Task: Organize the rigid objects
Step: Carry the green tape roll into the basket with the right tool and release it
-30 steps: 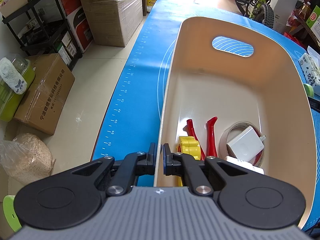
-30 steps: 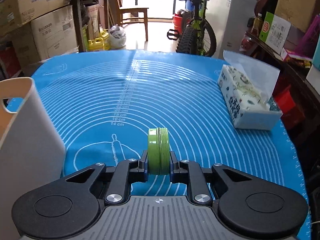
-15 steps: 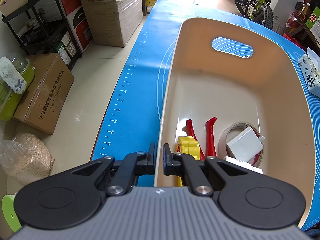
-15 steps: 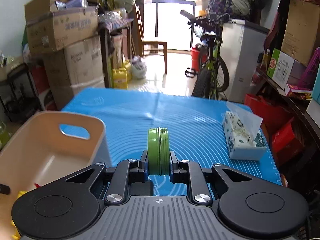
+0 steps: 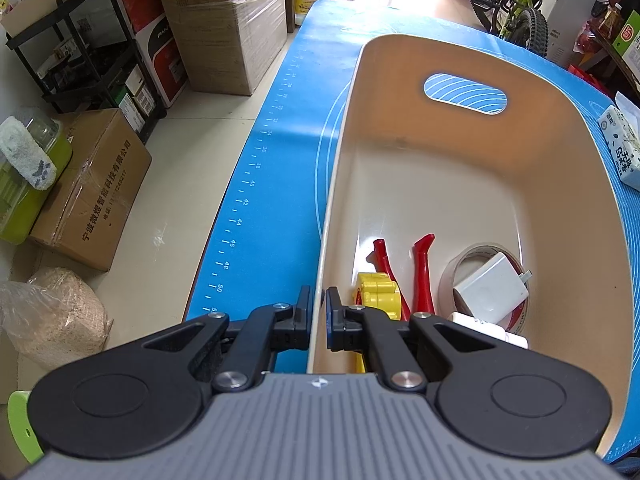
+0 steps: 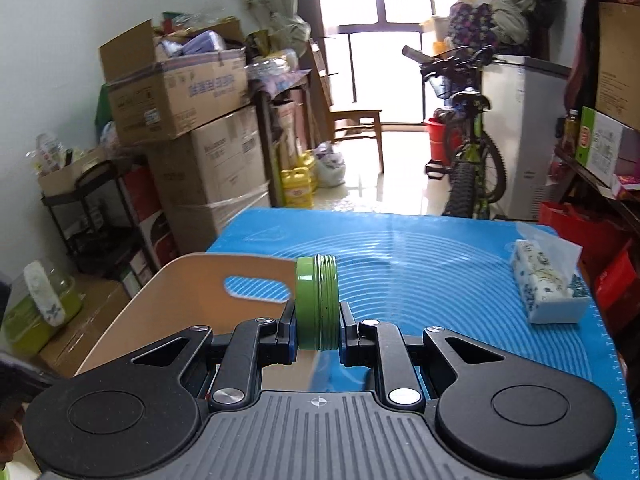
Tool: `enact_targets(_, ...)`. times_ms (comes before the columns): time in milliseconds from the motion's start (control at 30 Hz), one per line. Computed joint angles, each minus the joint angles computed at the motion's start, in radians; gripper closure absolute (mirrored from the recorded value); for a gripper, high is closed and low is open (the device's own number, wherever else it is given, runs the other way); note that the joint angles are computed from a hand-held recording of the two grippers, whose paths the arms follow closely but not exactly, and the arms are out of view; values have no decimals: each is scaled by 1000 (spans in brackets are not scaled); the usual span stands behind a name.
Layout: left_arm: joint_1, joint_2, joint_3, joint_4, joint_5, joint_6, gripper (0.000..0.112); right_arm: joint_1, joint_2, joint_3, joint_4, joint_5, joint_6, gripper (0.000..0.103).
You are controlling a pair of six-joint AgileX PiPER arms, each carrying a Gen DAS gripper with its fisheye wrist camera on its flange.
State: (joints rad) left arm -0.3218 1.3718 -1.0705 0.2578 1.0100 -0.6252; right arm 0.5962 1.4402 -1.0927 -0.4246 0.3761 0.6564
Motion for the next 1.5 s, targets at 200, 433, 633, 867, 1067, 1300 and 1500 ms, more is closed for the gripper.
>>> enact_targets(200, 4, -1, -2, -3, 1, 7, 105, 66, 57, -40, 131, 43, -154, 74)
enact_targets(433, 8, -3, 0, -3, 1, 12, 105, 117, 145, -105, 225, 156, -278, 74)
enact_targets(633, 8, -1, 0, -2, 1, 12, 105, 152, 175, -119, 186, 205, -268, 74)
enact_targets(867, 10, -1, 0, -3, 0, 14, 105, 137, 126, -75, 241, 157, -318, 57)
enact_targets(1067, 10, -1, 0, -2, 0, 13, 105, 83, 19, 12, 256, 71, -283, 44)
enact_targets(1300, 9, 1, -1, 1, 0, 10, 105, 1, -96, 105, 59, 33, -83, 39)
enact_targets(1500, -1, 7, -7, 10, 7, -4, 104, -101, -114, 189, -66, -15, 60, 38)
